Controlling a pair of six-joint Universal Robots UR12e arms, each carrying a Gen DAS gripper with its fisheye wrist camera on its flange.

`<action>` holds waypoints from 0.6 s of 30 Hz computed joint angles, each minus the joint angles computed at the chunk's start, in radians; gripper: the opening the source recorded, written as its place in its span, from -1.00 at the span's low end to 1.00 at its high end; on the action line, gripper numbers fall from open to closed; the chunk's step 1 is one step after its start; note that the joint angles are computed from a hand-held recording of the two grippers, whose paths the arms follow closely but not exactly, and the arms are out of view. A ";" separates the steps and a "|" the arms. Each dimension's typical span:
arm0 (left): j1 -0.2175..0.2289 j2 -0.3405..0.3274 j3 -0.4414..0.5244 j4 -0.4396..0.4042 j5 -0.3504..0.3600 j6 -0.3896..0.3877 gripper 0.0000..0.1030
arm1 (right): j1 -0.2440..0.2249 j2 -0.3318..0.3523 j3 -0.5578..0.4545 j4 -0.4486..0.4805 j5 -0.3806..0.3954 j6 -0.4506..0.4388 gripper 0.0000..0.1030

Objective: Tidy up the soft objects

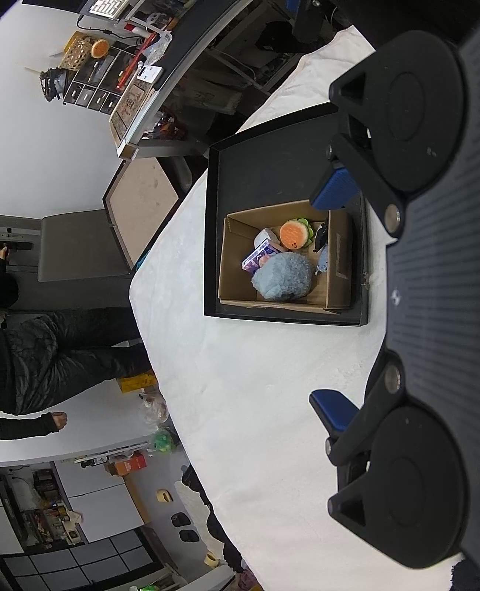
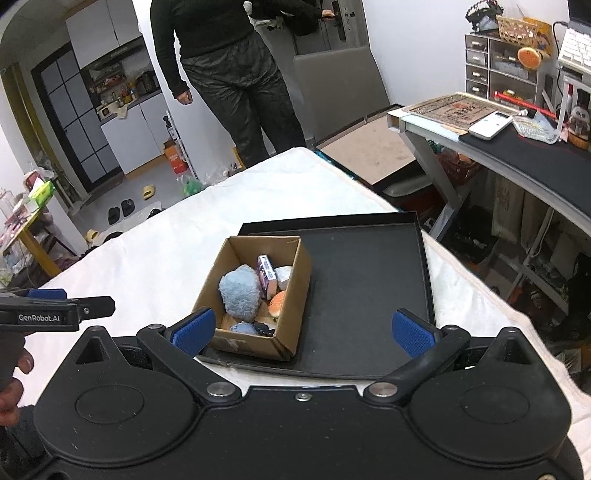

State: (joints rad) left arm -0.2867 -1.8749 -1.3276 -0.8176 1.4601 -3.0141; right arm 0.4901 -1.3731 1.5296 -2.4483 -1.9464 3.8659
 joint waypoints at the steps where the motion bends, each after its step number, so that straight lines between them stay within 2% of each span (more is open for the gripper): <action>1: 0.001 0.000 -0.001 0.002 -0.001 0.001 0.99 | -0.005 -0.003 0.003 -0.011 0.021 0.009 1.00; 5: 0.003 0.000 0.002 0.003 -0.007 -0.002 0.99 | -0.002 0.000 -0.008 0.010 -0.011 0.016 1.00; 18: 0.015 -0.006 0.022 -0.001 -0.008 -0.006 0.99 | 0.000 0.016 -0.041 0.020 -0.013 -0.007 1.00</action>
